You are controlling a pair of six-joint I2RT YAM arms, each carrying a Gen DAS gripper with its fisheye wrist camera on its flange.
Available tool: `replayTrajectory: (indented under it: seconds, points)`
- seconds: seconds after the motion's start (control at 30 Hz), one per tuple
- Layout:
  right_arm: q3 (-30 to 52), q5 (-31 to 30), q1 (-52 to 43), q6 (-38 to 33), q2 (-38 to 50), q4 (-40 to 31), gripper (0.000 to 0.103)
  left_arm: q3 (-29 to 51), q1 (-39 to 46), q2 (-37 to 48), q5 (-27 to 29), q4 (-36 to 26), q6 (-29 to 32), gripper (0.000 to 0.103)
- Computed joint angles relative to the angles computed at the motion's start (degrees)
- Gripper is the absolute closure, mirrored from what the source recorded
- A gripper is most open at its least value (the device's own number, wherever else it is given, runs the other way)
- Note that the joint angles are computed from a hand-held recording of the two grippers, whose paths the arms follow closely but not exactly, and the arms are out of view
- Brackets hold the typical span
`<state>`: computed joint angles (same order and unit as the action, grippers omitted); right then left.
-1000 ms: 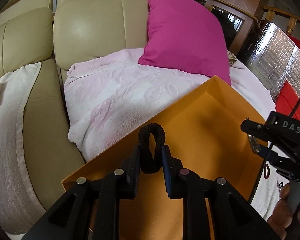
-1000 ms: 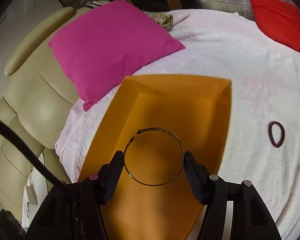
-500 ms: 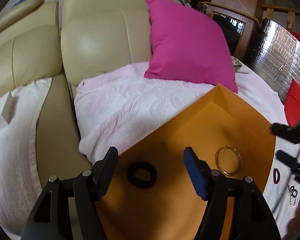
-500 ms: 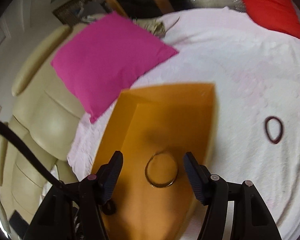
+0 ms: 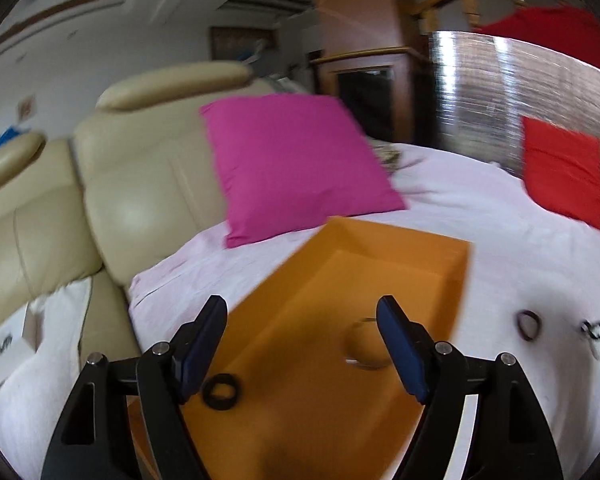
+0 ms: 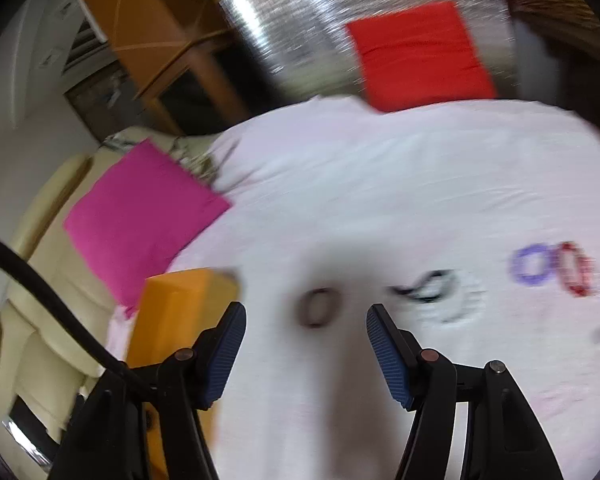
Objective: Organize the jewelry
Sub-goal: 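Open the left tool to drop the brown hair tie into the orange box, then bring both tools back over the remaining jewelry on the bedspread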
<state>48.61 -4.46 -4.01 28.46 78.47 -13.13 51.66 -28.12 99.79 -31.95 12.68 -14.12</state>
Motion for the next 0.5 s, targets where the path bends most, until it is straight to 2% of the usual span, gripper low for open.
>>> replayTrajectory:
  seconds: [0.2, 0.5]
  points:
    - [-10.41, -3.71, -15.45, -9.83, -12.94, -1.93, 0.036, 3.77, -7.99, 3.17, -0.68, -0.65, 2.83, 0.025]
    - [-18.4, -8.67, -28.35, -17.49, -13.47, 3.88, 0.036, 10.01, -16.72, 8.32, 0.59, -3.19, 3.67, 0.025]
